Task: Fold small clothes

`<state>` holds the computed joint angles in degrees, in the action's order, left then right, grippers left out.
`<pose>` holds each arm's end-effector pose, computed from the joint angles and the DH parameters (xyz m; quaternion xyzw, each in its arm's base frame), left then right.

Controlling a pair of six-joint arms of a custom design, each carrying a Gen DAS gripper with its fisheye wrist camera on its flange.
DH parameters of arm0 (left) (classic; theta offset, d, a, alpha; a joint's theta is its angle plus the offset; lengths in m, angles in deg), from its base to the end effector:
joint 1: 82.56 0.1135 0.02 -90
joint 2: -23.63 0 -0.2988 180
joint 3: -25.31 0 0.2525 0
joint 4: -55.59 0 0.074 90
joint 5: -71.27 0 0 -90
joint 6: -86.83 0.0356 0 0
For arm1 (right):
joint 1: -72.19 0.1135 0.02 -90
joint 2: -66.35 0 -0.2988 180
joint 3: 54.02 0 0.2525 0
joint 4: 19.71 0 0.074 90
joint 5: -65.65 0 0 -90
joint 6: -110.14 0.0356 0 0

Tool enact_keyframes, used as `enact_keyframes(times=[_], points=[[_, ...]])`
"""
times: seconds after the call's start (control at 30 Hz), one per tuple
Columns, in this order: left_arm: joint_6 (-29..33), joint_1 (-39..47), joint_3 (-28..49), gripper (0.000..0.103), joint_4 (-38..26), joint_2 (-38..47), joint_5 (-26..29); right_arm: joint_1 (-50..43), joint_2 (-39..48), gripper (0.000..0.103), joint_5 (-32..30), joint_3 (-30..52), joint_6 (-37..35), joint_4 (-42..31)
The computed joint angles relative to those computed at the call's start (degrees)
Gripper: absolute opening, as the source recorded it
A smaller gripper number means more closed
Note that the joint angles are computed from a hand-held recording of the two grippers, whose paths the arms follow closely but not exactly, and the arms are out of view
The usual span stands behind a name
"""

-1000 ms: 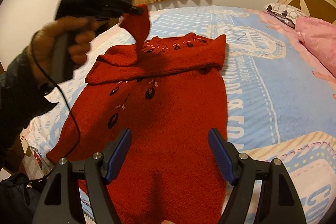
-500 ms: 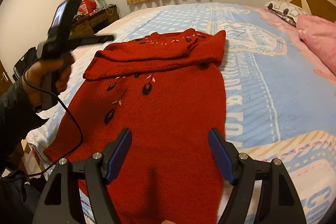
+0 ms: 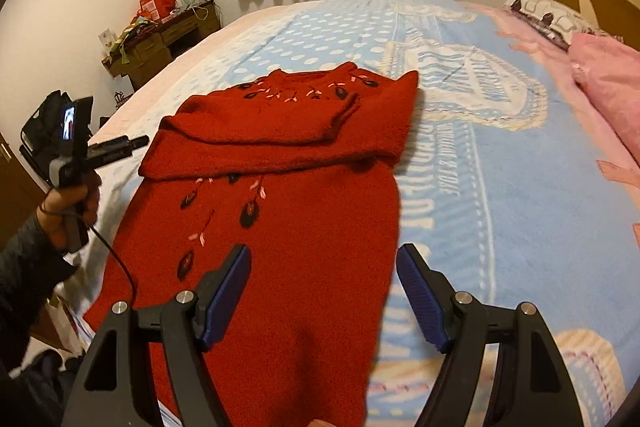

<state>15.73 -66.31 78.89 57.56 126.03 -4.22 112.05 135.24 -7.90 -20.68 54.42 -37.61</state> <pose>0.3141 0.0823 0.1362 0.0678 0.9212 -0.0018 0.3832 0.1463 0.1091 0.1586 -0.0009 0.9409 0.0787 0.3295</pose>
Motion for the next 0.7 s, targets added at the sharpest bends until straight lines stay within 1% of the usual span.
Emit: enact_keyframes(times=[0.07,0.2,0.27,0.33,0.43,0.5,0.53,0.57,0.6,0.63,0.67,0.7], points=[[0.0,-0.7,1.2,0.072,-0.5,1.5,0.2,-1.8,3.3,0.076,-1.6,2.1,-1.5,0.9],[-3.2,-1.6,5.1,0.072,-2.6,4.3,0.7,-4.4,9.2,0.076,-3.9,6.2,-3.8,2.6],[-4.4,-2.5,7.7,0.072,-4.1,6.5,-1.6,-5.9,12.0,0.076,-4.8,7.9,-4.4,4.1],[-4.0,-3.2,10.8,0.074,-5.9,9.6,-3.9,-8.1,15.3,0.076,-6.4,9.7,-4.8,5.9],[-5.7,-2.0,12.1,0.073,-6.1,11.1,-0.9,-10.5,19.6,0.076,-7.9,11.8,-4.5,8.0],[-5.7,-2.0,11.5,0.067,-5.0,10.9,-0.3,-12.5,22.6,0.076,-9.7,13.3,-4.2,9.7],[-5.3,-2.1,11.0,0.058,-4.1,10.7,-0.1,-13.5,24.0,0.075,-10.4,14.2,-3.9,10.2],[-4.8,-2.3,10.7,0.045,-3.5,10.6,0.0,-14.8,25.7,0.075,-11.5,15.2,-3.4,10.9],[-4.3,-2.4,10.4,0.036,-3.1,10.5,0.6,-15.8,27.0,0.075,-12.2,16.1,-3.1,11.6],[-3.6,-2.5,10.1,0.02,-3.0,10.3,1.8,-16.8,28.5,0.075,-12.9,17.1,-2.7,12.2],[-3.0,-2.8,10.1,0.016,-3.0,10.2,2.2,-17.8,29.8,0.075,-13.8,18.1,-2.3,12.4],[-2.6,-3.2,9.8,0.016,-2.2,9.9,1.5,-18.6,31.1,0.073,-15.0,19.1,-1.8,12.7]])
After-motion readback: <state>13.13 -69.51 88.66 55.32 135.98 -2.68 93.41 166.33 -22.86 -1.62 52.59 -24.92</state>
